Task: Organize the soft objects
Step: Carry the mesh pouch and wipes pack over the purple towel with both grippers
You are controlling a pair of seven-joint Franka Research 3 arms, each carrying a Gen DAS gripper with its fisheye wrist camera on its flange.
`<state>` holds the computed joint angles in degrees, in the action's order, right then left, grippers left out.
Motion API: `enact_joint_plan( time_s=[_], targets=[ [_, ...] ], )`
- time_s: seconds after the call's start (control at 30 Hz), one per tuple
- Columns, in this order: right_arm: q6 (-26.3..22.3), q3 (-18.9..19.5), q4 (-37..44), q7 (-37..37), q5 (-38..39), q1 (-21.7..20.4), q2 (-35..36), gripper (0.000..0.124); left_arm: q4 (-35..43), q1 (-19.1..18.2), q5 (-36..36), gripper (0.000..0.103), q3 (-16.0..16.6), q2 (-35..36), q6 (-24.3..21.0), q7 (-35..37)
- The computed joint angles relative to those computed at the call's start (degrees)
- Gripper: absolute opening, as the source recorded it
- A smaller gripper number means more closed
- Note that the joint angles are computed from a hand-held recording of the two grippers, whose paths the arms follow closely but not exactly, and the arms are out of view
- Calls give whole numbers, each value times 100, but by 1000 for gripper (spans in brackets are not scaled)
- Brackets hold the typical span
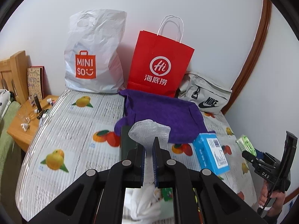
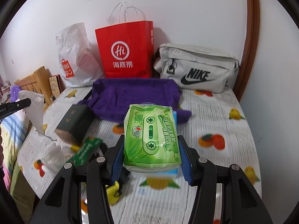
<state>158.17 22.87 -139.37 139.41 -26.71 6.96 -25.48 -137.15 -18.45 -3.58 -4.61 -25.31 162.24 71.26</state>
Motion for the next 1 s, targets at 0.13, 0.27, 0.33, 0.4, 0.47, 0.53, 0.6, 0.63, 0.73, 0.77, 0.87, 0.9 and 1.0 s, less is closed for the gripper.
enact_joint_plan(
  time_s=[0.13,0.27,0.33,0.4,0.47,0.53,0.6,0.63,0.73,0.77,0.87,0.9,1.0],
  targets=[
    [138,-99,342,-141,-110,-70,414,52,452,141,77,8,-60,452,-87,-48],
    [207,-260,701,-181,-304,-63,866,52,839,74,-198,8,7,859,-140,206],
    [268,-409,879,-213,-366,5,1129,52,1037,166,-193,8,-79,1065,-182,227],
    [249,-546,1072,-224,-474,86,1377,52,1247,273,-142,8,-181,1278,-245,197],
    [215,-668,1296,-181,-644,158,1646,52,1482,294,-270,8,-204,1513,-302,323],
    [208,-820,1474,-185,-721,261,1859,52,1682,330,-419,8,-241,1704,-337,463],
    [192,-972,1661,-215,-758,376,2081,52,1890,400,-479,8,-310,1898,-368,541],
    [187,-1049,1736,-239,-759,437,2170,52,1995,437,-489,8,-347,1995,-384,577],
    [196,-1283,1993,-370,-714,623,2486,52,2322,541,-528,8,-453,2302,-427,671],
    [178,-1355,2057,-412,-688,689,2559,52,2442,579,-521,8,-489,2414,-464,682],
    [160,-1576,2287,-634,-562,869,2843,52,2868,689,-400,8,-607,2833,-639,585],
    [135,-1648,2364,-697,-529,929,2930,52,3052,725,-468,8,-656,3018,-697,658],
    [114,-1852,2582,-962,-313,1079,3187,52,3480,837,-583,8,-796,3429,-841,770]
  ],
)
